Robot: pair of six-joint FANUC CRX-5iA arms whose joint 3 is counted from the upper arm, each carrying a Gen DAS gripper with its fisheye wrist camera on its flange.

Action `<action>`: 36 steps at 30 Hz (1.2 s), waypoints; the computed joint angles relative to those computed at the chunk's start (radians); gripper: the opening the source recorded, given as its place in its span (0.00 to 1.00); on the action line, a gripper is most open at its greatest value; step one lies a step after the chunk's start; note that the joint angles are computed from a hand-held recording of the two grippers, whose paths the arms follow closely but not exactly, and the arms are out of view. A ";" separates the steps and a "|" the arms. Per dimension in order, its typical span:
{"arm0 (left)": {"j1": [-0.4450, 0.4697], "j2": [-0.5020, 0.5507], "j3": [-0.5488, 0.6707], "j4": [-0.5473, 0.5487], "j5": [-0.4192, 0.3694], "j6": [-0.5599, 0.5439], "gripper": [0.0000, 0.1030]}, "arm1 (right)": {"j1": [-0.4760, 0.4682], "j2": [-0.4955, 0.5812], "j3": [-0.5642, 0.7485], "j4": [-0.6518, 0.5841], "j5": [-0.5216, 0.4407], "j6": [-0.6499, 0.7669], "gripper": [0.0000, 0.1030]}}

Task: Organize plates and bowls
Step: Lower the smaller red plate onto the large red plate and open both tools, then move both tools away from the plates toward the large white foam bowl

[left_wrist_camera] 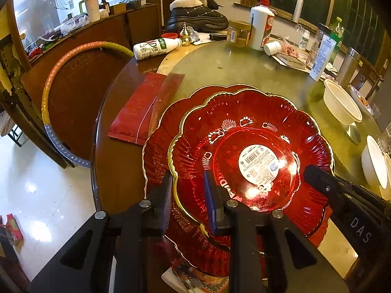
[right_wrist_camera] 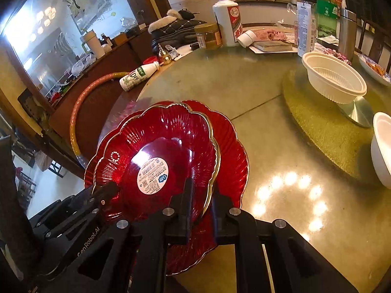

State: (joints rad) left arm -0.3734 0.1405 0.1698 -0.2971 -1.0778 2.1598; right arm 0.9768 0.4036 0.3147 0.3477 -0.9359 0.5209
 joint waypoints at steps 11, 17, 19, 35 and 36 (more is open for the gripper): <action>0.011 0.012 0.016 0.024 -0.027 -0.015 0.21 | -0.002 0.040 0.072 -0.030 -0.080 0.056 0.18; 0.036 -0.008 -0.016 0.074 0.008 -0.023 0.21 | 0.010 0.069 0.117 -0.011 -0.145 0.088 0.19; 0.045 -0.015 -0.026 0.097 0.018 -0.029 0.21 | 0.018 0.076 0.122 0.006 -0.158 0.098 0.24; 0.032 -0.113 -0.082 0.047 0.139 0.065 0.62 | 0.086 0.051 0.039 0.263 -0.182 0.003 0.71; 0.022 -0.113 -0.077 0.033 0.142 0.067 0.67 | 0.088 0.042 0.021 0.279 -0.178 -0.013 0.71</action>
State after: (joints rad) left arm -0.3517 0.0278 0.0930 -0.2642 -0.9358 2.2268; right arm 1.0650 0.4452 0.3357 0.6267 -1.1139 0.5081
